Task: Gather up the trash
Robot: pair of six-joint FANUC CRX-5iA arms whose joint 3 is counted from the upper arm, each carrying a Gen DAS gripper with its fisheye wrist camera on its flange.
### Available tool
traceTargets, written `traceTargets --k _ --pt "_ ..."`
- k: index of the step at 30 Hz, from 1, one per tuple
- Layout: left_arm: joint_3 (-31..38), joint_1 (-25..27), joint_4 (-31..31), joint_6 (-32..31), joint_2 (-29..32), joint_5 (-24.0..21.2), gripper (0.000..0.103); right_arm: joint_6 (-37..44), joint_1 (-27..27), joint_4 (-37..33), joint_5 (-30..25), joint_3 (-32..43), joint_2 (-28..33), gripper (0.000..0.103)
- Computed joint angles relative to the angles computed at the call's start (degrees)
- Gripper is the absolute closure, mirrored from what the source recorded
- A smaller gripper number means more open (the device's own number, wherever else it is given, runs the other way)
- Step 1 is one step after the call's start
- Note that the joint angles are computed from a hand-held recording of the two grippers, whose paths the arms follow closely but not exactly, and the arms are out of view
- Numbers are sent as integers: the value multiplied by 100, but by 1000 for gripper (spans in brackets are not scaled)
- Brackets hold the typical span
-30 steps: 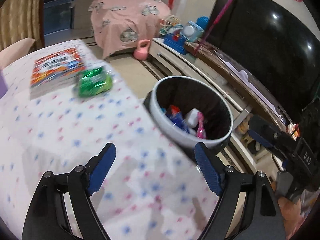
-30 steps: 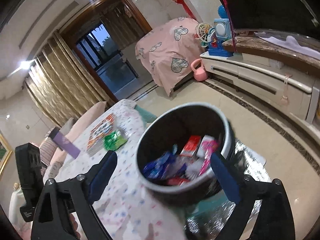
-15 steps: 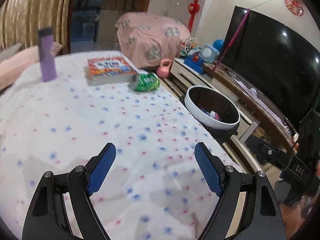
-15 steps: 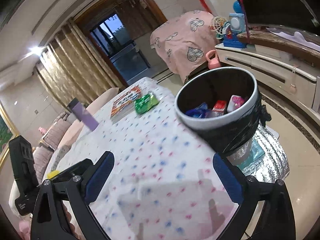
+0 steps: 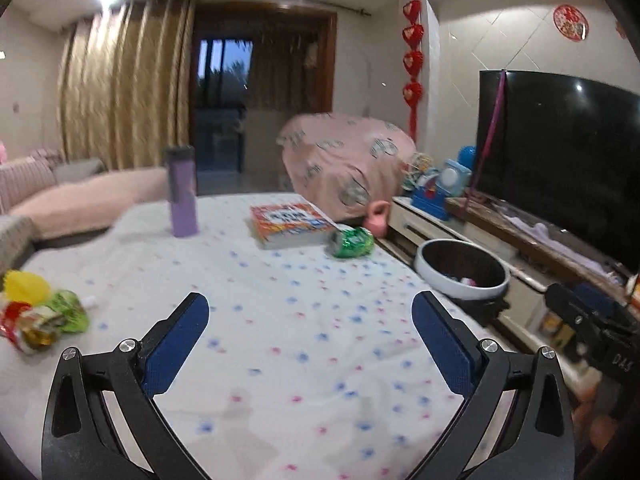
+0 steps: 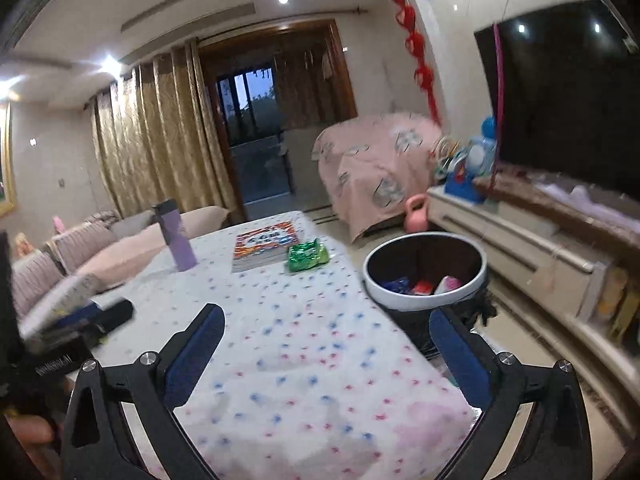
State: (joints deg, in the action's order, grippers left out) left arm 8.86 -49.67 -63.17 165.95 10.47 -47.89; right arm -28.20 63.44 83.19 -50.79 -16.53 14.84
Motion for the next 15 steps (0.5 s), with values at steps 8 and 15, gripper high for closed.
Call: traceTargets --k 8,15 --pt "-6 -163 -217 44 154 -459 0 -622 -41 736 -271 -254 37 0" --pt "1 -255 -276 103 165 -663 0 -426 62 856 -463 -198 145 0"
